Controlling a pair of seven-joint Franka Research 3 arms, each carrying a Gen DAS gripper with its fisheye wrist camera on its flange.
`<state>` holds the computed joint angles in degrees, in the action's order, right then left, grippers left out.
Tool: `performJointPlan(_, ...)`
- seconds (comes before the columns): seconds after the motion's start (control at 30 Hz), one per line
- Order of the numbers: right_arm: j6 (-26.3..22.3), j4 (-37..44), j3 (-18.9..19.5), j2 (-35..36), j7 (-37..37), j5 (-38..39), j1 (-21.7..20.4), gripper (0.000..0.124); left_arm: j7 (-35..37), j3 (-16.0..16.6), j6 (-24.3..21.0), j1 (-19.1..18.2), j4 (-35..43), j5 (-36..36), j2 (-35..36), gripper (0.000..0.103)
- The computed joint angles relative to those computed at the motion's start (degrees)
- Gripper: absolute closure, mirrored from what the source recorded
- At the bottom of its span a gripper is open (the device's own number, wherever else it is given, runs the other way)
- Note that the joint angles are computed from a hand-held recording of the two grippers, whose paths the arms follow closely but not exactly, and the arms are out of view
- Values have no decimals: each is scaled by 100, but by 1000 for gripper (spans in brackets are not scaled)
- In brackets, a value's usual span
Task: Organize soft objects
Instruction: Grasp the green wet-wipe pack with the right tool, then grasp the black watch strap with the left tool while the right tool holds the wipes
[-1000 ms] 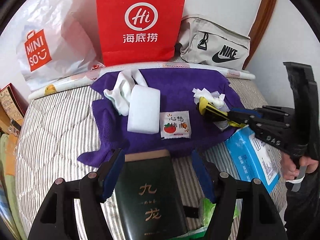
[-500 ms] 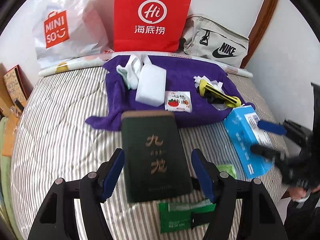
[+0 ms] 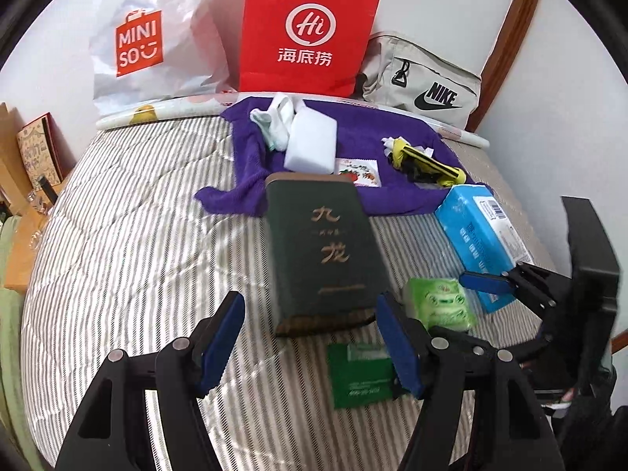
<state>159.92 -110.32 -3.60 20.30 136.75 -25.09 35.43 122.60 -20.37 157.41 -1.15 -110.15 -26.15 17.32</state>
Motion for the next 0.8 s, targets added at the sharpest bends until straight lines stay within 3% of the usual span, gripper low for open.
performJointPlan(0.07, -238, 183, -40, 140, 24, -62, 69, 51, 126, -37, 23, 88, -100, -126, -46, 36)
performJointPlan(0.13, -440, 347, -137, 250, 122, -325, 203, 42, 227, -57, 22, 136, -151, -246, -62, 36)
performJointPlan(0.3, -861, 637, -169, 441, 330, -627, 309, 40, 266, 2, -10, 136, -245, -369, -40, 36)
performJointPlan(0.37, -1002, 685, -168, 452, 376, -729, 308, 46, 286, 0, -14, 142, -276, -390, -36, 36)
performJointPlan(0.43, -1255, 718, -200, 431, 513, -903, 341, 67, 308, -3, -11, 145, -316, -410, -50, 36)
performJointPlan(0.47, -1281, 669, -187, 385, 568, -968, 318, 71, 325, -7, -12, 147, -330, -424, -55, 36)
performJointPlan(0.53, -1239, 534, -122, 256, 668, -970, 204, 85, 337, -8, 9, 136, -383, -444, -83, 36)
performJointPlan(0.8, -171, -370, 14, -476, 1295, -1069, -106, 89, 622, -81, 25, 67, -670, -749, -271, 36)
